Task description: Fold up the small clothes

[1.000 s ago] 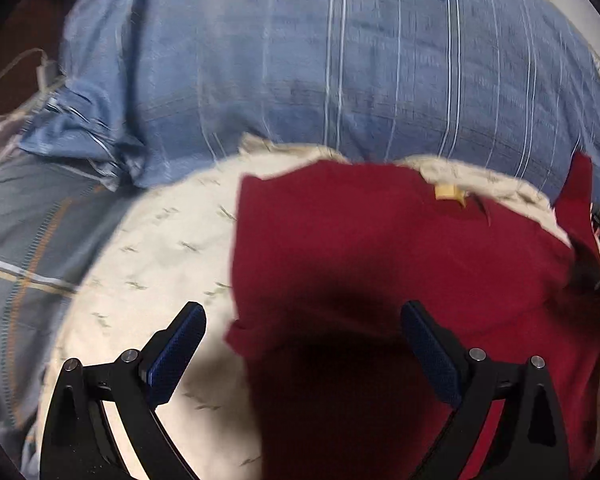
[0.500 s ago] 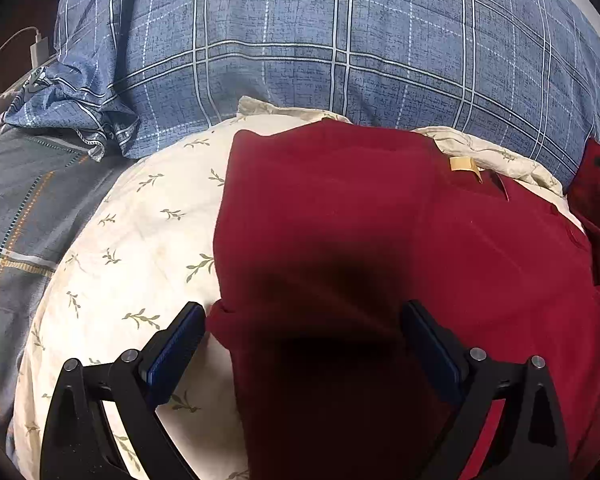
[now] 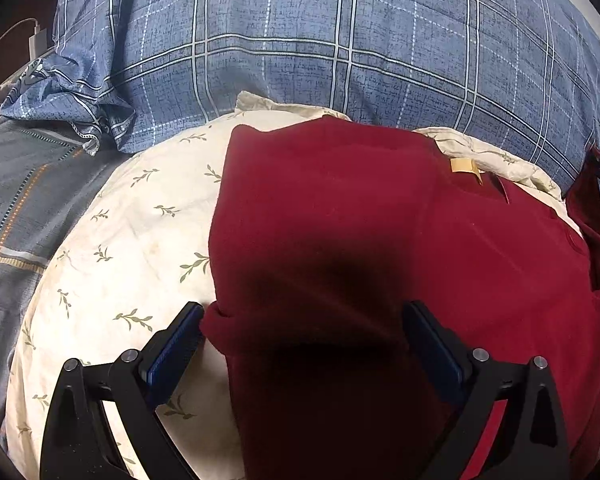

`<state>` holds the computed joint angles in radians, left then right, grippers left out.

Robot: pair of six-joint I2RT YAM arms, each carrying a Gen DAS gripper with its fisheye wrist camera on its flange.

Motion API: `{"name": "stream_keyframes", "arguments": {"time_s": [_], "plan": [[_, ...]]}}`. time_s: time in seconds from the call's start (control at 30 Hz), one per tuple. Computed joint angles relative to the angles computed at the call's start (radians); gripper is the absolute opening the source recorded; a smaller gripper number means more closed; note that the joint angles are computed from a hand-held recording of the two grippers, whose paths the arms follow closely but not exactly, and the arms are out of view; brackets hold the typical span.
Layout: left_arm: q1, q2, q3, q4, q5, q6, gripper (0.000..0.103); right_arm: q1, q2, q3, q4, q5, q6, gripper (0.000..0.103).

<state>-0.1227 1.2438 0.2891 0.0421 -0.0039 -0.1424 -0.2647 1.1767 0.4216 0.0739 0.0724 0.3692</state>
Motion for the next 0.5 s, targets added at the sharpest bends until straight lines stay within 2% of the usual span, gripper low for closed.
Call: {"name": "stream_keyframes", "arguments": {"time_s": [0.1, 0.17, 0.27, 0.33, 0.4, 0.5], "plan": [[0.003, -0.020, -0.005, -0.012, 0.002, 0.006, 0.100, -0.041, -0.098, -0.008, -0.081, -0.078, -0.001, 0.009], [0.010, -0.052, -0.006, -0.042, 0.008, 0.019, 0.098, -0.064, -0.222, -0.022, -0.168, -0.148, -0.008, 0.009], [0.020, -0.125, -0.014, -0.084, 0.000, 0.039, 0.098, 0.012, -0.492, -0.014, -0.404, -0.147, -0.030, 0.009], [0.031, -0.191, -0.024, -0.117, -0.005, 0.051, 0.098, 0.125, -0.633, 0.028, -0.554, -0.099, -0.024, 0.009], [0.048, -0.254, -0.031, -0.151, 0.005, 0.055, 0.098, 0.309, -0.695, 0.101, -0.678, -0.007, 0.018, 0.009], [0.091, -0.352, -0.039, -0.214, 0.041, 0.054, 0.098, 0.640, -0.592, 0.222, -0.719, 0.110, 0.100, 0.009]]}}
